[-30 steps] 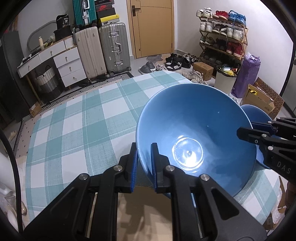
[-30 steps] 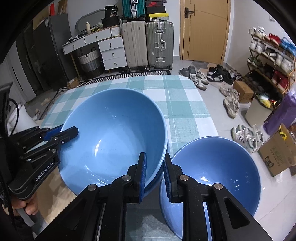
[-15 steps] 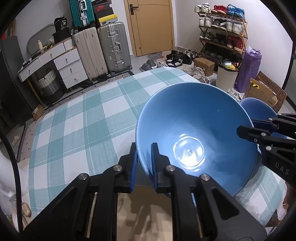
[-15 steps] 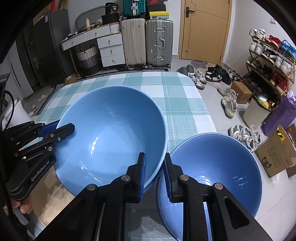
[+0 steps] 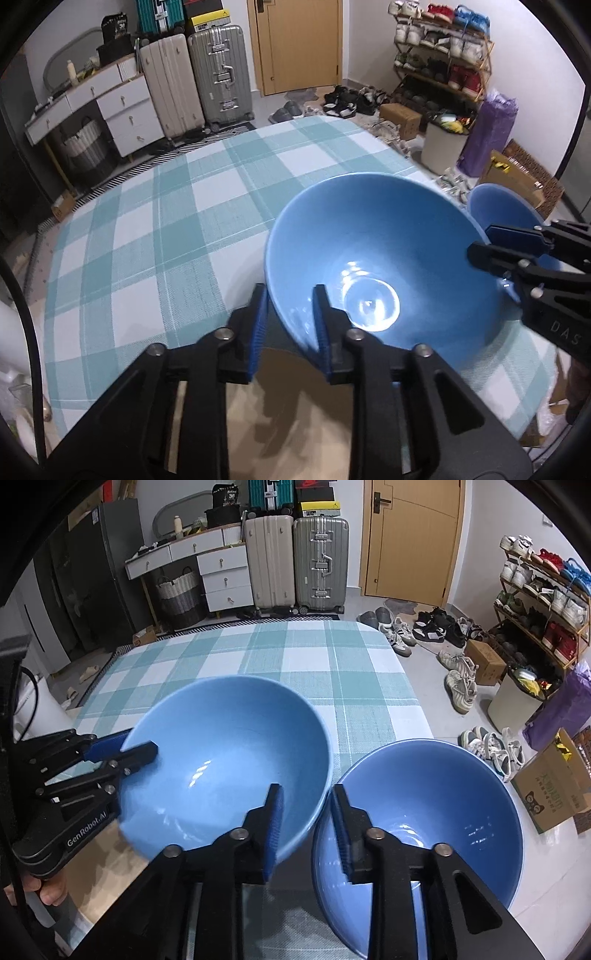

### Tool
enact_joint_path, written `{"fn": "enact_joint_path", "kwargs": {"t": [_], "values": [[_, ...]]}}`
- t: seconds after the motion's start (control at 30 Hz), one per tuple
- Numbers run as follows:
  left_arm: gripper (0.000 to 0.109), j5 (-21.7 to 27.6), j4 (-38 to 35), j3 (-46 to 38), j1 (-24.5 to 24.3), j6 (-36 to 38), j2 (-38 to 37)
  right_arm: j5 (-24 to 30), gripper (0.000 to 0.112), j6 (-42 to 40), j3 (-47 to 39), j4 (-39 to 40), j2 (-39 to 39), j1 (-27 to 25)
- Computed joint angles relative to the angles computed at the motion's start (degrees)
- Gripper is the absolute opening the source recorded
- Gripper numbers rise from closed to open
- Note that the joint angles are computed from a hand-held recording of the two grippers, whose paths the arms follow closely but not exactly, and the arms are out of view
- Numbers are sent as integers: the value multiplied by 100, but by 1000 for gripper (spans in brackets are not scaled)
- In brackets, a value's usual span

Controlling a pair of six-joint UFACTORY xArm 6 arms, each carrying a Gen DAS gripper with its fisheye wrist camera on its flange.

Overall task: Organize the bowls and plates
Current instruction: 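Lower the light-blue bowl into the other blue bowl and open the left tool, then move the left tool toward the remaining light-blue bowl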

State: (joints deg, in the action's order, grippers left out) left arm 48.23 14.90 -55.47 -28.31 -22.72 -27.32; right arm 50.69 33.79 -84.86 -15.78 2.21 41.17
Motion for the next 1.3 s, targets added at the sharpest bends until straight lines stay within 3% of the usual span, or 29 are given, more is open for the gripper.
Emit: {"fn": "enact_joint_path", "kwargs": {"t": [0.07, 0.13, 0.27, 0.43, 0.53, 0.83, 1.3], "values": [[37, 29, -43, -4, -17, 20, -90, -141, 53, -19, 81, 40, -98, 6], [50, 44, -102, 13, -64, 20, -226, -233, 61, -29, 134, 92, -194, 18], [82, 141, -364, 43, -146, 20, -530, -469, 83, 11, 268, 284, -395, 6], [89, 362, -484, 10, -305, -116, -790, -510, 94, 158, 329, 324, -579, 18], [103, 462, -320, 27, -460, -419, -953, -557, 99, 265, 409, 270, -735, 26], [102, 702, -61, -40, -1101, -1138, -1183, -423, 101, 451, 1007, -255, -1603, -29], [102, 569, 549, -419, -2186, -1869, -591, -678, 101, 758, 2043, -388, -2651, -452]]}}
